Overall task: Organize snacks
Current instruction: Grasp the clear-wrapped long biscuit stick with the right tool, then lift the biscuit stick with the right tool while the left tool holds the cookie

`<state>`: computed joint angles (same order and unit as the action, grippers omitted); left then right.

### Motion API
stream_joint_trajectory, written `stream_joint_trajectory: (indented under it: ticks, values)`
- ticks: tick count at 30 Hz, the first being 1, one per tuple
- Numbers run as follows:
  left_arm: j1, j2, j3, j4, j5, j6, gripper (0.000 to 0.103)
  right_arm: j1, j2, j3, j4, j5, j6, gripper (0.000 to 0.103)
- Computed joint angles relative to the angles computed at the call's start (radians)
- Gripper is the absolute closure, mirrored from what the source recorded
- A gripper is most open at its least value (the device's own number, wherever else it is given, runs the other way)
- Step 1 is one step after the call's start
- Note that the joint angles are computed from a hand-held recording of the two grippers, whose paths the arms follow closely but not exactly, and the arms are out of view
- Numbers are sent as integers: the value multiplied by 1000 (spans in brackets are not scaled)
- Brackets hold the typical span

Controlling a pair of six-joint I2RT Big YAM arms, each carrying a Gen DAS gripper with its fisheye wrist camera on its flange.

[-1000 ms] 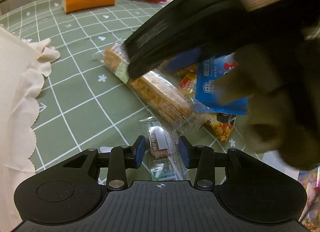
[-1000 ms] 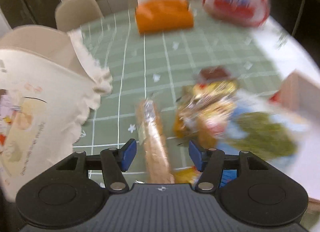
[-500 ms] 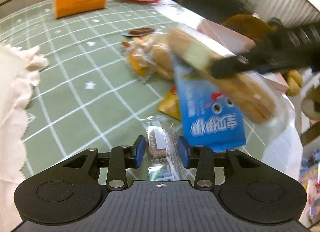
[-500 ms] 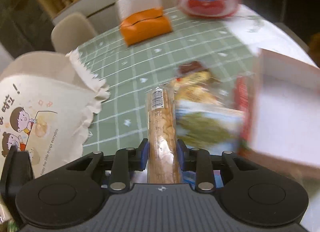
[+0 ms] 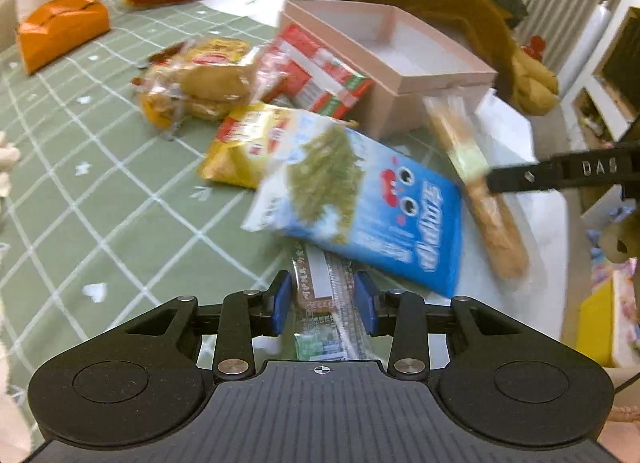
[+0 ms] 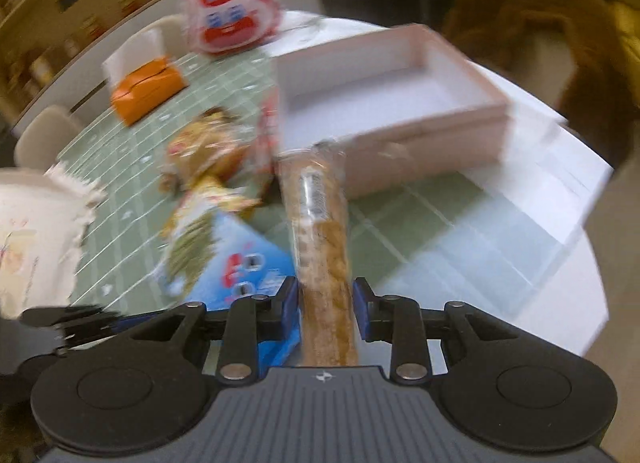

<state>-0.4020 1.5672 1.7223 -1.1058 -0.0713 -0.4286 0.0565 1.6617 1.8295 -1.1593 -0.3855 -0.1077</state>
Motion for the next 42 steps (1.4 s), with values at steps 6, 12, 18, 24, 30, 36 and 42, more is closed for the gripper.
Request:
stream_joint_trajectory:
  ticks: [6,12,18,24,30,36,42]
  values:
    - [42,-33,-34,-20,-21,-56,63,-6,2,-38,3,-10,30,74]
    - [39,-69,-70,-22,31,-90,63,71,65,47,-36,-51,55,73]
    - [44,-81,-81,-26,65,-140,64,148,152,173,-79,-55,37,73]
    - [90,-64,-73,24,86,-214,65,148,104,151,-45,-48,-111,59]
    - [174,-1,-9,79,96,-256,66,129,86,139,-113,-101,-225,35]
    - [191,-6,12,45,77,-222,66,191,99,102,-80,-21,-207,26]
    - [159,-110,-97,-2,4,-230,67,229,189,220,-76,22,-139,27]
